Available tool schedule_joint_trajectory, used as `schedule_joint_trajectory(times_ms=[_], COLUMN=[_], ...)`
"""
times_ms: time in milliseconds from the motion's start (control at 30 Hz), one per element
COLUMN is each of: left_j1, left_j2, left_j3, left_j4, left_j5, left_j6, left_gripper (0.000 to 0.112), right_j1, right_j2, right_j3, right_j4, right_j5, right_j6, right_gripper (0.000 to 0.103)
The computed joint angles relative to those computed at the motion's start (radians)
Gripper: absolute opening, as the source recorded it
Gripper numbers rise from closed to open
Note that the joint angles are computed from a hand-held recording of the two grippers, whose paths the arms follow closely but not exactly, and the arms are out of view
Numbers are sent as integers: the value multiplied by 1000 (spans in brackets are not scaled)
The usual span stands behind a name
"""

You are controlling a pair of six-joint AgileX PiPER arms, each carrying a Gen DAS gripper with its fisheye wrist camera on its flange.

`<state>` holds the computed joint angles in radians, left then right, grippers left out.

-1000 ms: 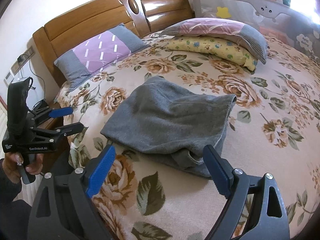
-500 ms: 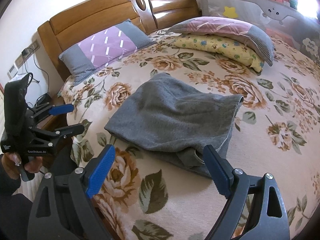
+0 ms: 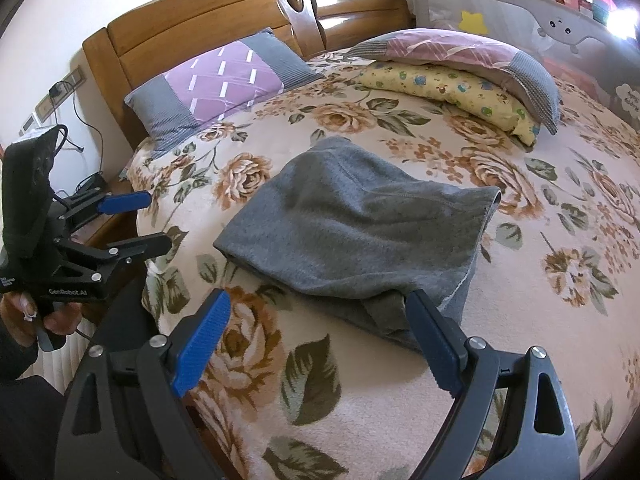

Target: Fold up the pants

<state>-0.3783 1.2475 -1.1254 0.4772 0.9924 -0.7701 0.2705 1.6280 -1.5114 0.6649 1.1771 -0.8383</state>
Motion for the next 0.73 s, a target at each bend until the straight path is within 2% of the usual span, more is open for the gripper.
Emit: schedule_joint_trajectory(times_ms=[333, 733], left_j1=[10, 54], left_j2=[-1, 6], left_j3=[12, 9], left_j4=[29, -23], left_j5=[-22, -46], left_j6=[-23, 29], left_gripper=[82, 82], right_j1=[7, 19], right_j2=[-2, 19], right_j3=[3, 10], right_j4=[-4, -7], right_j5=[-7, -17], right_j6=[8, 2], right_gripper=[90, 90])
